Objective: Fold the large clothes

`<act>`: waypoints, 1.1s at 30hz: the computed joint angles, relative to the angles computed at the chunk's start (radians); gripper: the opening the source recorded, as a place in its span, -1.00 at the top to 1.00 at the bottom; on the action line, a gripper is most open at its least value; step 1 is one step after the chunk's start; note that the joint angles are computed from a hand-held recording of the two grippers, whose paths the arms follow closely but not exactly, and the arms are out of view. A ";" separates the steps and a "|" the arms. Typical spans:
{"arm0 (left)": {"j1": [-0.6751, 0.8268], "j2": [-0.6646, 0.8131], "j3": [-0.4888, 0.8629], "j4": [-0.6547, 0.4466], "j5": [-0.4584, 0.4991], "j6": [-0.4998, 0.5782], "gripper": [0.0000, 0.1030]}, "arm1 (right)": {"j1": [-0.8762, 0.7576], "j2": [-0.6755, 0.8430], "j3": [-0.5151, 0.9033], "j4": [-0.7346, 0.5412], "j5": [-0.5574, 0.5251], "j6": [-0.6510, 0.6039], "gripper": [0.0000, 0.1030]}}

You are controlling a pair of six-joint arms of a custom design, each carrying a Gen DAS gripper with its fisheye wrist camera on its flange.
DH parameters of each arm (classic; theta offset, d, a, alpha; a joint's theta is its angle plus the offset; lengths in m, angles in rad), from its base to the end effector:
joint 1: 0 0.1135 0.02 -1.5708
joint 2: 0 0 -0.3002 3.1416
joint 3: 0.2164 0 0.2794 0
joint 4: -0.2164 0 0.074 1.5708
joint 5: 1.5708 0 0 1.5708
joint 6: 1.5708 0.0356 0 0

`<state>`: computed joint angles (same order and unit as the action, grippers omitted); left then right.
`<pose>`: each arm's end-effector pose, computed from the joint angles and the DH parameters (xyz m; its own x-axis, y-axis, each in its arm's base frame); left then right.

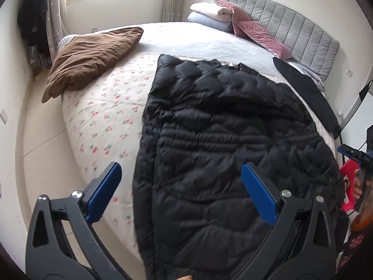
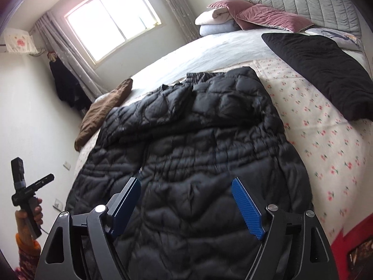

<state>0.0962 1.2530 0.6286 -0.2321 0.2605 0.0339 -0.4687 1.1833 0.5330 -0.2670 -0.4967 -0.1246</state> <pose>0.2534 0.0152 0.2059 -0.7491 -0.0394 -0.6613 0.1006 0.9799 -0.1723 0.2076 -0.0861 0.1904 -0.7201 0.2421 -0.6503 0.0496 0.9527 0.2999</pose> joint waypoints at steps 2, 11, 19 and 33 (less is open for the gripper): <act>0.035 -0.028 -0.030 -0.016 0.039 0.029 -0.98 | -0.042 -0.036 -0.017 -0.053 -0.007 -0.059 -0.59; 0.171 -0.021 -0.032 -0.244 0.243 0.256 -0.98 | -0.386 -0.027 -0.017 -0.303 -0.180 -0.392 -0.59; 0.210 0.073 -0.046 -0.320 0.269 0.404 -0.98 | -0.601 0.140 0.009 -0.296 -0.239 -0.479 -0.59; 0.267 0.285 -0.022 -0.381 0.424 0.503 -0.96 | -0.643 0.290 -0.014 -0.235 -0.236 -0.516 -0.59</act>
